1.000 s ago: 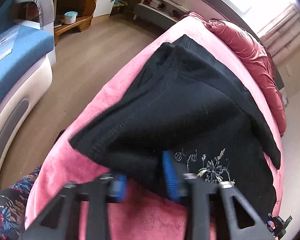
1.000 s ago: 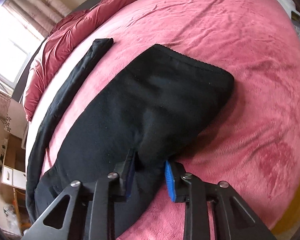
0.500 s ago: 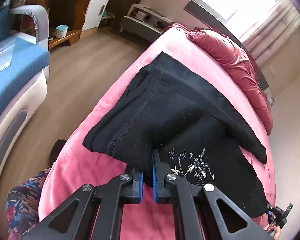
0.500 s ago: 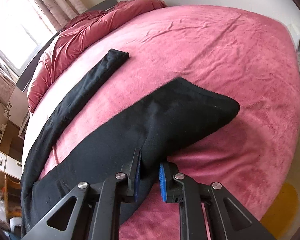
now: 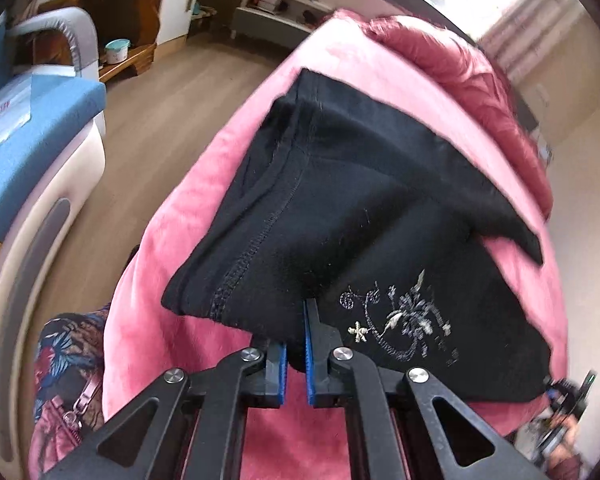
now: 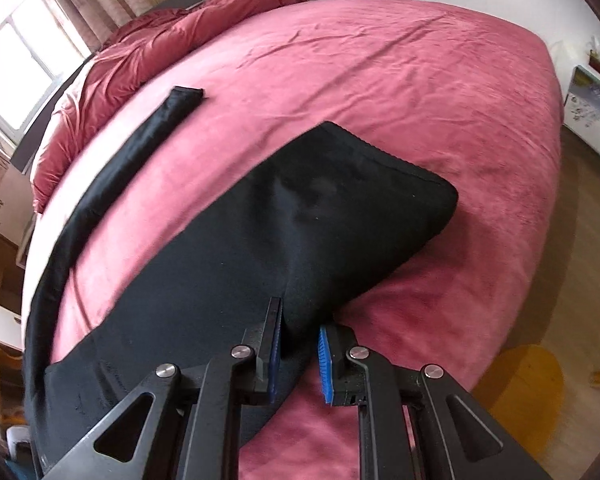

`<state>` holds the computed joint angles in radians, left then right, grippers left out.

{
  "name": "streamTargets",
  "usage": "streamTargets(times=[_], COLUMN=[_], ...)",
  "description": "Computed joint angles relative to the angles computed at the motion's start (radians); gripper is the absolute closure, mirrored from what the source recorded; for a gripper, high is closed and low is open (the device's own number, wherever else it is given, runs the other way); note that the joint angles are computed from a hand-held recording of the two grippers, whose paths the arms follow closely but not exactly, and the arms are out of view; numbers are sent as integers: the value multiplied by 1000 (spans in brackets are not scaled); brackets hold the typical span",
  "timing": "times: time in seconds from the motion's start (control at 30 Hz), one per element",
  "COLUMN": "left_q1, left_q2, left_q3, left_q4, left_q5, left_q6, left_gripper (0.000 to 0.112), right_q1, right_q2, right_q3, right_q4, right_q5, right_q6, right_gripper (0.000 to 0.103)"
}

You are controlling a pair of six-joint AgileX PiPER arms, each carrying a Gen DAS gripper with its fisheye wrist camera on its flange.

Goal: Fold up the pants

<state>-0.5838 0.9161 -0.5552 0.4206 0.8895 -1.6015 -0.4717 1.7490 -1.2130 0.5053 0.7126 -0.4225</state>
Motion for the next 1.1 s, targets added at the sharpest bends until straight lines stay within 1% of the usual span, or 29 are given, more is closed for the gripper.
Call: streamTargets(times=[0.07,0.13,0.17,0.2,0.23,0.27,0.3,0.33,0.4,0.43,0.47,0.5,0.57,0.6,0.67,0.73,0.8,0.9,0.93,0.97,1.03,1.1], left_q1=[42,81,94,114,139,167,198,201,170,136,143,180,291,382,507,602,659,728,752,783,813,828], left_q2=[47,98,113,110,95,82,62,38,-25,-37,-48,-49,-25,0,56,145,234,372,408,469,548,627], left_q3=[-8,-44,-60,-70,-72,-80,-90,-95,-111,-119,-136,-156,-192,-216,-257,-306,-359,-435,-456,-498,-551,-618], left_q4=[-51,-73,-84,-102,-128,-163,-196,-202,-161,-126,-105,-98,-112,-147,-209,-247,-271,-312,-341,-383,-424,-439], left_q5=[-16,6,21,28,34,51,79,107,188,215,236,237,202,169,106,42,6,-56,-75,-91,-108,-109], left_q6=[88,167,204,246,287,338,393,408,386,348,350,382,480,563,687,775,830,901,930,976,1015,1033], left_gripper=[105,94,93,92,88,87,87,87,87,87,87,87,86,86,83,83,83,83,83,83,83,83], right_q1=[-6,-4,-2,2,12,18,24,33,49,65,86,105,158,181,234,306,364,462,492,514,568,613], right_q2=[19,21,18,16,12,4,-12,-23,-51,-70,-89,-102,-121,-120,-120,-116,-104,-50,-31,-15,27,67], right_q3=[-8,-8,-7,-11,-15,-15,-11,-9,-4,2,8,9,4,-8,-28,-43,-54,-106,-124,-143,-191,-244], right_q4=[-19,-25,-28,-47,-77,-89,-112,-142,-184,-223,-258,-278,-321,-327,-275,-280,-260,-254,-255,-258,-266,-269], right_q5=[9,6,4,7,11,6,-6,-14,-33,-52,-71,-80,-99,-99,-88,-85,-78,-59,-51,-44,-29,-11], right_q6=[20,36,38,56,84,86,89,104,119,145,168,184,229,245,204,199,181,182,188,194,208,221], right_gripper=[87,86,80,67,61,50,49,49,49,49,49,49,48,48,47,44,40,40,40,40,40,40])
